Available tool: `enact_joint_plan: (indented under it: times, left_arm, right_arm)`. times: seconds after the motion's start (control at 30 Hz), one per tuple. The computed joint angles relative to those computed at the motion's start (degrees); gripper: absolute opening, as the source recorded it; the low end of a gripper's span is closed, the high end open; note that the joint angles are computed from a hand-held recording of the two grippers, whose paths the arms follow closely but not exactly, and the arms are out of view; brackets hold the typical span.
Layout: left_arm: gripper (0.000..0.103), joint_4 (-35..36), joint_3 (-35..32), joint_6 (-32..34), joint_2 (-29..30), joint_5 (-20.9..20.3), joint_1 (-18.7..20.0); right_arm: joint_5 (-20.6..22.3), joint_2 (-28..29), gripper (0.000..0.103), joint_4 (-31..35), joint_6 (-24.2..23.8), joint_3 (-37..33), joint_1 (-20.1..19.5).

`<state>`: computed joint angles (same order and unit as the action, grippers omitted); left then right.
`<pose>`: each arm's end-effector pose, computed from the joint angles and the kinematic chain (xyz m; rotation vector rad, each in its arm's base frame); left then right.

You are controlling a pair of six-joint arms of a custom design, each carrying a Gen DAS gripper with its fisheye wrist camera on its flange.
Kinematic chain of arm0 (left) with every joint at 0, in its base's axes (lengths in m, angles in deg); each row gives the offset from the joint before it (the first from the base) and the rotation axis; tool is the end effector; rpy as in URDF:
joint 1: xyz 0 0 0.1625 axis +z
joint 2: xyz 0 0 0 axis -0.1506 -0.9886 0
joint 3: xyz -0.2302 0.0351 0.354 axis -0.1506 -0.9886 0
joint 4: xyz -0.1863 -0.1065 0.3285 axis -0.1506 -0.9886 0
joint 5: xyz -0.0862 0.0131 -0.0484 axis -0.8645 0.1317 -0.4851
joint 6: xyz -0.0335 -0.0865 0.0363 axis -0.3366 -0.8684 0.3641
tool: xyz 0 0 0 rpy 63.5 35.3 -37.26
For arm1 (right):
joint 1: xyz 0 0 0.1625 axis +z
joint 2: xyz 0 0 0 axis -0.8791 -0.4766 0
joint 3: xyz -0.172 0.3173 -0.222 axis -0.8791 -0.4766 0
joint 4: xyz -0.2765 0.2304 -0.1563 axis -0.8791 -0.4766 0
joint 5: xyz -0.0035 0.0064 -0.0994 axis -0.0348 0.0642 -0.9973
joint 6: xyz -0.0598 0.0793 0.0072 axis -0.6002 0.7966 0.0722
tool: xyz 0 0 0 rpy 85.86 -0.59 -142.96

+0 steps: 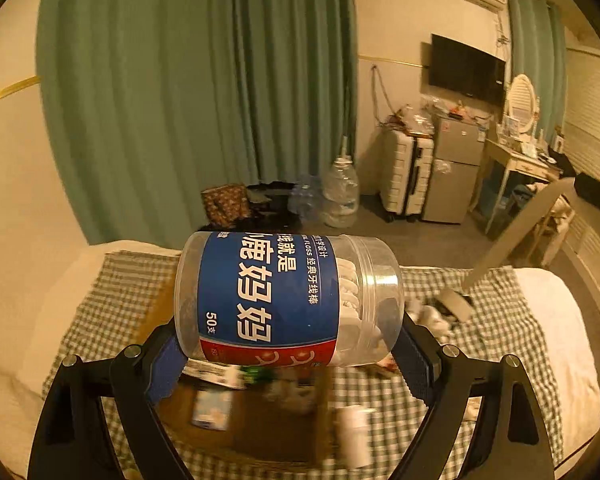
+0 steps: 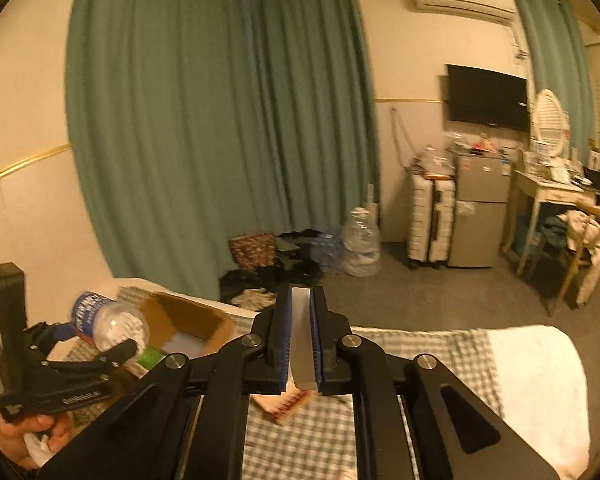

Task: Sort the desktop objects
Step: 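Carry the swab jar and white strip over the cardboard box with both tools, then open both tools to drop the swab jar and white strip into the box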

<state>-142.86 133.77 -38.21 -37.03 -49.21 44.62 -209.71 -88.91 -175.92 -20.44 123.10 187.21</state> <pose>-0.1815 -0.4083 0.3695 0.4680 2.1052 -1.0710 0.3720 -0.3954 0.2407 0.6863 -2.2407 1.3251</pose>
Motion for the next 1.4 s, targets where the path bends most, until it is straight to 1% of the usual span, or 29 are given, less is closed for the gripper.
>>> enact_joint_plan:
  times: [0.1, 0.17, 0.23, 0.33, 0.47, 0.6, 0.8, 0.97, 1.03, 1.13, 1.17, 1.23, 1.33, 1.37, 1.4]
  left_arm:
    - [0.09, 3.8, -1.1, -1.0, -2.3, 0.4, 1.1]
    - [0.09, 5.2, -1.3, -0.4, -3.6, 0.5, 1.8]
    - [0.09, 5.9, -1.8, 0.7, -4.3, 0.4, 2.8]
    - [0.09, 4.9, -2.2, 3.0, -5.0, -1.3, 4.9]
    - [0.09, 3.4, -2.3, 5.4, -4.4, -3.6, 7.9]
    - [0.091, 1.6, -2.2, 6.8, -2.6, -6.2, 11.5]
    - [0.091, -0.4, -2.4, 8.4, 0.0, -9.5, 16.9]
    - [0.091, -2.0, -2.4, 10.3, 2.4, -10.6, 20.3]
    - [0.091, -3.6, -1.9, 11.9, 3.0, -10.5, 20.8]
    - [0.092, -4.7, -1.6, 13.7, 3.8, -10.2, 21.1]
    - [0.092, -5.0, -1.5, 14.0, 4.0, -9.9, 21.1]
    - [0.092, -5.2, -1.3, 14.5, 4.0, -9.9, 20.9]
    - [0.092, -5.0, -1.2, 14.0, 3.7, -9.7, 20.5]
    - [0.092, -4.7, -1.2, 13.6, 3.4, -9.6, 20.2]
    - [0.092, -4.4, -1.4, 13.3, 3.3, -9.5, 20.1]
  right_arm:
    - [1.8, 3.7, 0.009, 1.3, 0.5, -3.4, 1.4]
    - [3.2, 5.7, 0.009, 2.7, 1.1, -5.5, 1.8]
    - [4.5, 8.1, 0.009, 4.3, 1.6, -7.8, 2.4]
    - [6.0, 11.4, 0.01, 7.1, 1.7, -11.2, 3.0]
    - [7.2, 15.6, 0.01, 10.9, 1.3, -15.4, 2.7]
    - [7.4, 19.5, 0.01, 13.7, 1.5, -18.6, 2.3]
    - [7.7, 23.7, 0.01, 17.7, 1.1, -22.2, 0.5]
    - [8.4, 27.1, 0.01, 21.0, 0.8, -25.4, -1.4]
    - [8.9, 28.1, 0.011, 21.7, 1.0, -26.2, -2.3]
    - [9.0, 29.6, 0.015, 23.2, 1.1, -27.5, -3.2]
    - [8.9, 30.0, 0.015, 23.6, 1.1, -28.1, -3.4]
    - [8.6, 30.7, 0.018, 23.4, 1.0, -28.7, -3.7]
    - [8.5, 30.9, 0.028, 22.3, 0.5, -28.9, -4.0]
    - [8.4, 30.9, 0.034, 21.5, 0.3, -28.6, -3.9]
    - [8.3, 30.5, 0.036, 20.4, 0.0, -28.1, -3.9]
